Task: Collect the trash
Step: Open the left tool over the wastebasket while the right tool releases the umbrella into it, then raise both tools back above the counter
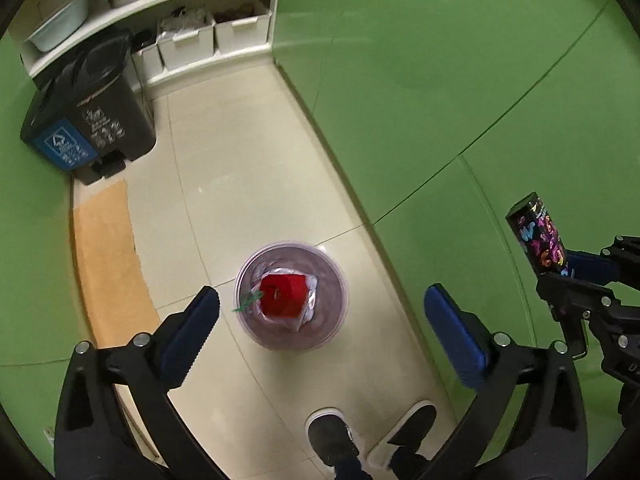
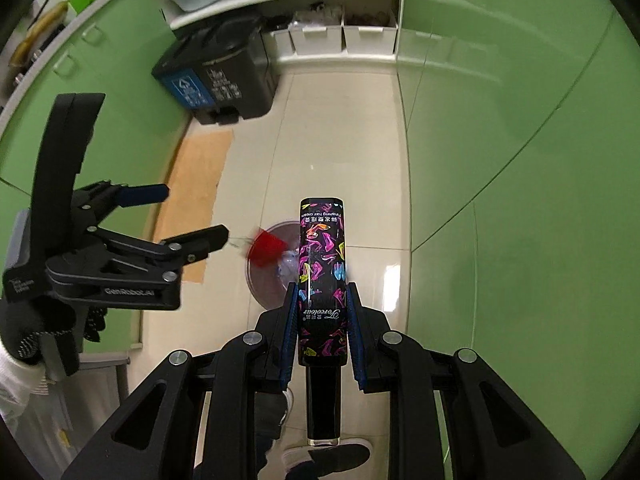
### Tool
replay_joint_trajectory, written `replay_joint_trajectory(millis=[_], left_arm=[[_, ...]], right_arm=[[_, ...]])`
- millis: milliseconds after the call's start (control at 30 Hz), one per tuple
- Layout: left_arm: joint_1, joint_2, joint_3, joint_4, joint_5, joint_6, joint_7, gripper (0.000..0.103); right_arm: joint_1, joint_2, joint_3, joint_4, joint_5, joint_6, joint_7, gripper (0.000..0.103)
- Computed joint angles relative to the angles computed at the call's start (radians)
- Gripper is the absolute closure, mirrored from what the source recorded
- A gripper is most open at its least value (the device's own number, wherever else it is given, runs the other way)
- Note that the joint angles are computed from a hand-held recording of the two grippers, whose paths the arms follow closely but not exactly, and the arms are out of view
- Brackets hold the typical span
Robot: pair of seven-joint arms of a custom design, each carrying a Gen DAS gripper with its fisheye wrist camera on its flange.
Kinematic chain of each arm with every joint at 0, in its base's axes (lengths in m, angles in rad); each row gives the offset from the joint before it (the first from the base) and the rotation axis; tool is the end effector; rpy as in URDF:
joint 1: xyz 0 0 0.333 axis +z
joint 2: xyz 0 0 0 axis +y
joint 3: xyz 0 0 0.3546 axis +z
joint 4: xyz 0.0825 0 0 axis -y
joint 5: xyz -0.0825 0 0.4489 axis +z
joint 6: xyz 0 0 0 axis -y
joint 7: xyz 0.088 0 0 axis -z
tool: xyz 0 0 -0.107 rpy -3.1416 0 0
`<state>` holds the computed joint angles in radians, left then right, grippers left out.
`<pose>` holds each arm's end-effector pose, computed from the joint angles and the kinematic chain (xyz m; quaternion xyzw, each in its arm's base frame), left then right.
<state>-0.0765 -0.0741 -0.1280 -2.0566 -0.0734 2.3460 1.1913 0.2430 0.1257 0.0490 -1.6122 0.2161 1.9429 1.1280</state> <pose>0.6074 -0.1287 0.5196 -0.7660 0.6165 -0.1711 0.0628 0.6580 0.2110 0.5960 -0.8916 0.4280 -0.0074 0.1474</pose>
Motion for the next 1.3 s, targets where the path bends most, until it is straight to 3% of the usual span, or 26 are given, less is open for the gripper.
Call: replay_joint_trajectory(millis=[600,633,667,700,767,1000,1300], left_arm=[[0.051,-0.202,0.057,-0.175,0.041,-0.022,-0.075,0.003],[0.054,-0.213,0.058,-0.187,0.046,-0.020,-0.085,0.003],[0.055,-0.219,0.059,-0.194,0.049,-0.020,-0.089,0.003],[0.056,-0.226,0.061,-0.201,0.050,-0.020,-0.091,0.003],[0.055,-0.243,0.063,-0.215,0.053,-0.025,-0.098,0.003],[0.043,-0.259,0.061,-0.187,0.053,-0.067,-0.107,0.003],[0.010,-0.268,0.031,0.015,0.079,-0.229,-0.118,0.003]], right_arm=[[0.073,0.145,0.038,0.074,0.020,0.005,-0.032,0.078],[0.078,0.148,0.036,0.069,0.013,0.020,-0.022,0.068],[0.082,0.148,0.034,0.061,0.008,0.040,-0.012,0.029],[0.083,0.144,0.034,0.051,0.012,0.064,-0.007,0.005],[0.085,0.137,0.033,0.034,0.008,0.083,-0.001,0.005],[0.080,0.111,0.025,0.050,-0.016,0.013,0.032,0.005],[0.041,-0.003,0.011,0.128,0.015,-0.107,0.071,0.005]])
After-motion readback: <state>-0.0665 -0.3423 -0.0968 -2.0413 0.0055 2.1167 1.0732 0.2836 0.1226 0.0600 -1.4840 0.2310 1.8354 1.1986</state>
